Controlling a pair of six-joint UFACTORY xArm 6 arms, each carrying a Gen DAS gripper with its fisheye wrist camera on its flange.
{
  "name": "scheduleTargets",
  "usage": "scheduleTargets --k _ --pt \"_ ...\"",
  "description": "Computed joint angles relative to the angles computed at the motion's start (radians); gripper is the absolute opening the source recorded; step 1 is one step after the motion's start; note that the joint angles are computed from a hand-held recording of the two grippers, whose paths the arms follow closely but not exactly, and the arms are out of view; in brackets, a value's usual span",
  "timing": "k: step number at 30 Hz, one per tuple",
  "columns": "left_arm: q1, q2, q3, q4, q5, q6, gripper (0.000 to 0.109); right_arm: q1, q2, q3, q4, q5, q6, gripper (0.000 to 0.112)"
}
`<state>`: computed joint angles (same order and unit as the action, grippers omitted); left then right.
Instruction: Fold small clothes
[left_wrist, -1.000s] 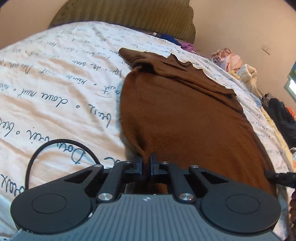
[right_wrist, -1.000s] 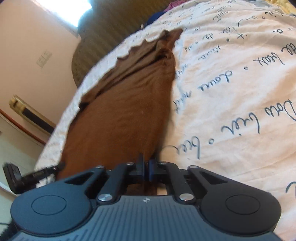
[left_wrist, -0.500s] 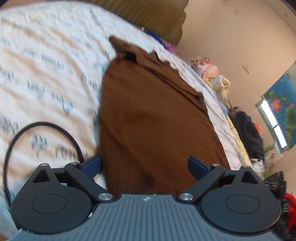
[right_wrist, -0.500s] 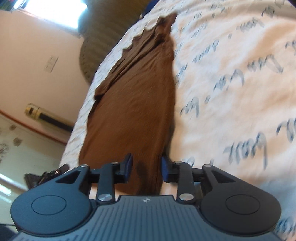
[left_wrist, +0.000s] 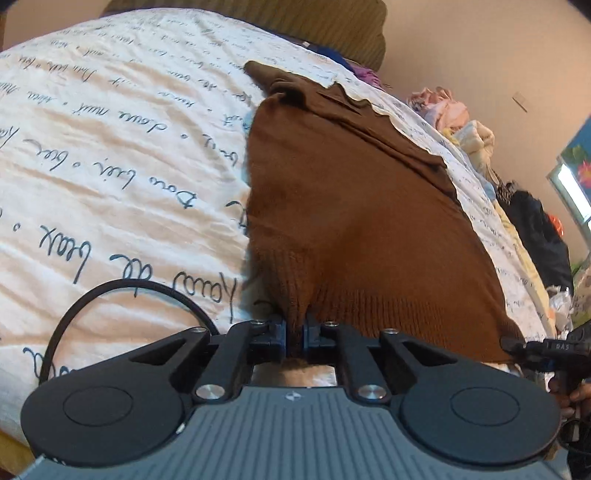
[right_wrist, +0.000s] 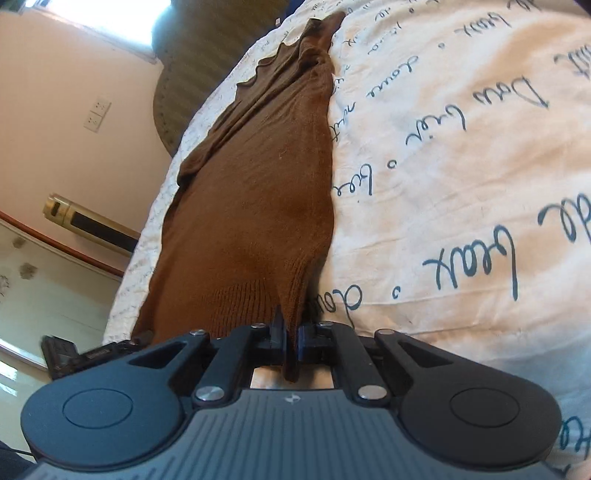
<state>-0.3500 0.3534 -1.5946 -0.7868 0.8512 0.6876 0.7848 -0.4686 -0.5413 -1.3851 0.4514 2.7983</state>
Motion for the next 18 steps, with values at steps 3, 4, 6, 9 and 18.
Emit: scheduleTargets --k 3,4,6,9,18 --pt "0.034 -0.004 -0.031 -0.065 0.116 0.065 0.03 -0.003 -0.014 0.003 0.012 -0.009 0.012 0.006" --pt "0.05 -0.018 -0.026 -0.089 0.128 0.09 0.043 0.002 -0.035 0.013 0.045 -0.006 -0.002 0.007" --pt "0.06 -0.041 -0.019 -0.143 0.077 0.105 0.066 0.057 -0.101 0.021 0.175 0.126 -0.119 0.011" --pt "-0.005 -0.045 -0.034 -0.237 -0.12 0.14 0.074 0.123 -0.081 -0.083 0.222 0.379 -0.282 0.012" --pt "-0.296 0.204 -0.146 0.444 -0.499 -0.273 0.08 -0.052 0.599 -0.723 0.336 0.529 -0.845 0.077"
